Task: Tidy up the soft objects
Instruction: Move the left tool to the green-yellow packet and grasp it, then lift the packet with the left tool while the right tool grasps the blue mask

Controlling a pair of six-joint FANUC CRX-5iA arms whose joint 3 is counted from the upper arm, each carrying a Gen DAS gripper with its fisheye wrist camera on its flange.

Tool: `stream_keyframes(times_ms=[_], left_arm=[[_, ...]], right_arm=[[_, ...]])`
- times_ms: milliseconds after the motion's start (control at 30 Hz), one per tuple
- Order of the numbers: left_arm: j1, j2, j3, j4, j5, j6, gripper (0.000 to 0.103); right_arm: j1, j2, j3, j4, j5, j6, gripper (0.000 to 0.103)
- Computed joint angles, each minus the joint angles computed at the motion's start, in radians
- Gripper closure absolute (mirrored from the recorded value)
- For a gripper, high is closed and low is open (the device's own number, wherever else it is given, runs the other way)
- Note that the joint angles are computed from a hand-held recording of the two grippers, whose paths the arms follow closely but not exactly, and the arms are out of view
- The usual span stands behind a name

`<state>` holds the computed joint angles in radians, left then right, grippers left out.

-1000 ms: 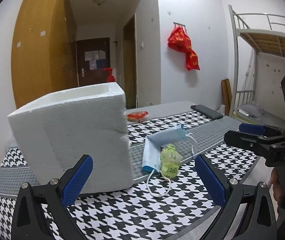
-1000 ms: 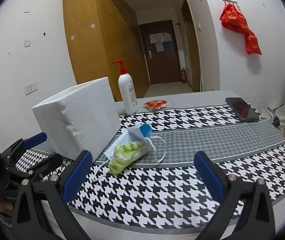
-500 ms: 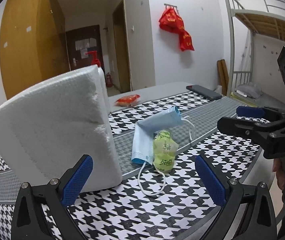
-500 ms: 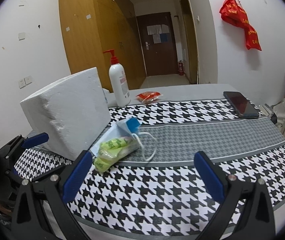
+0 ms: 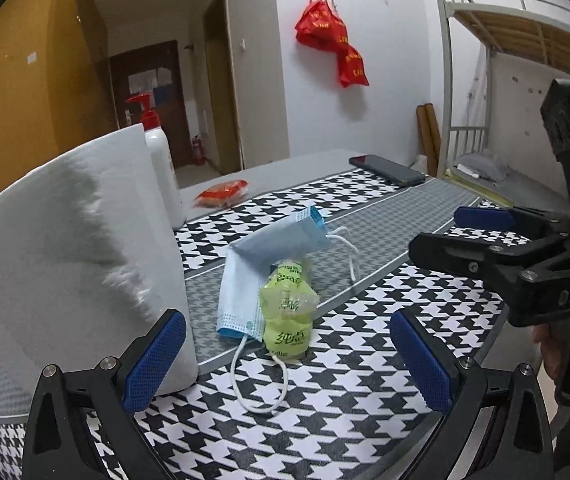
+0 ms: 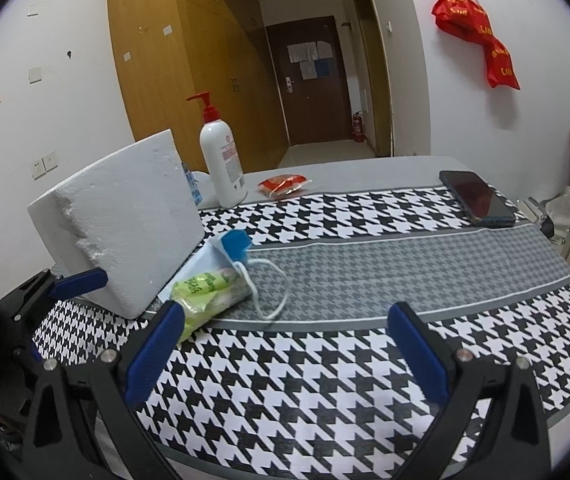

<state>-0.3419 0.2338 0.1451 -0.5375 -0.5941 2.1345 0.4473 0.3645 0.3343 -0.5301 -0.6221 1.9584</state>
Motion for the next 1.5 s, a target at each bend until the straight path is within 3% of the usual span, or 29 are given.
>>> stream_keyframes(times_ms=[67, 300, 367, 500, 633, 767, 833, 867, 967, 1133, 1200, 1500], left_arm=[[0.002, 0.013, 0.014, 0.015, -0.008, -0.014, 0.001], [0.039, 0.056, 0.038, 0.168, -0.024, -0.16, 0.02], [0.03, 0.072, 0.07, 0.134, -0.059, -0.128, 0.021], [0.035, 0.109, 0.122, 0.16, -0.117, -0.145, 0.039], [0.034, 0.14, 0.164, 0.151, -0.169, -0.145, 0.043], [0.033, 0.149, 0.175, 0.15, -0.187, -0.147, 0.044], [0.032, 0.156, 0.184, 0.153, -0.196, -0.153, 0.05], [0.034, 0.159, 0.186, 0.161, -0.196, -0.162, 0.059], [0.041, 0.17, 0.194, 0.186, -0.203, -0.192, 0.062], [0.054, 0.181, 0.199, 0.23, -0.207, -0.231, 0.063], [0.063, 0.182, 0.192, 0.263, -0.198, -0.258, 0.078], [0.069, 0.081, 0.054, 0.304, -0.054, -0.285, 0.081]], right_arm=[[-0.007, 0.007, 0.007, -0.009, -0.006, 0.002, 0.0], [-0.036, 0.016, 0.015, -0.05, -0.016, 0.019, 0.0], [-0.045, 0.018, 0.019, -0.065, -0.023, 0.03, 0.0], [-0.058, 0.025, 0.029, -0.085, -0.039, 0.04, 0.0], [-0.068, 0.028, 0.034, -0.106, -0.05, 0.064, 0.0], [-0.074, 0.031, 0.04, -0.124, -0.059, 0.077, 0.0], [-0.076, 0.034, 0.043, -0.127, -0.065, 0.079, 0.0], [-0.075, 0.033, 0.042, -0.127, -0.065, 0.081, 0.0], [-0.073, 0.035, 0.041, -0.125, -0.065, 0.079, 0.0], [-0.069, 0.031, 0.035, -0.116, -0.059, 0.069, 0.0], [-0.068, 0.029, 0.031, -0.113, -0.056, 0.065, 0.0], [-0.05, 0.002, 0.002, -0.075, -0.033, 0.037, 0.0]])
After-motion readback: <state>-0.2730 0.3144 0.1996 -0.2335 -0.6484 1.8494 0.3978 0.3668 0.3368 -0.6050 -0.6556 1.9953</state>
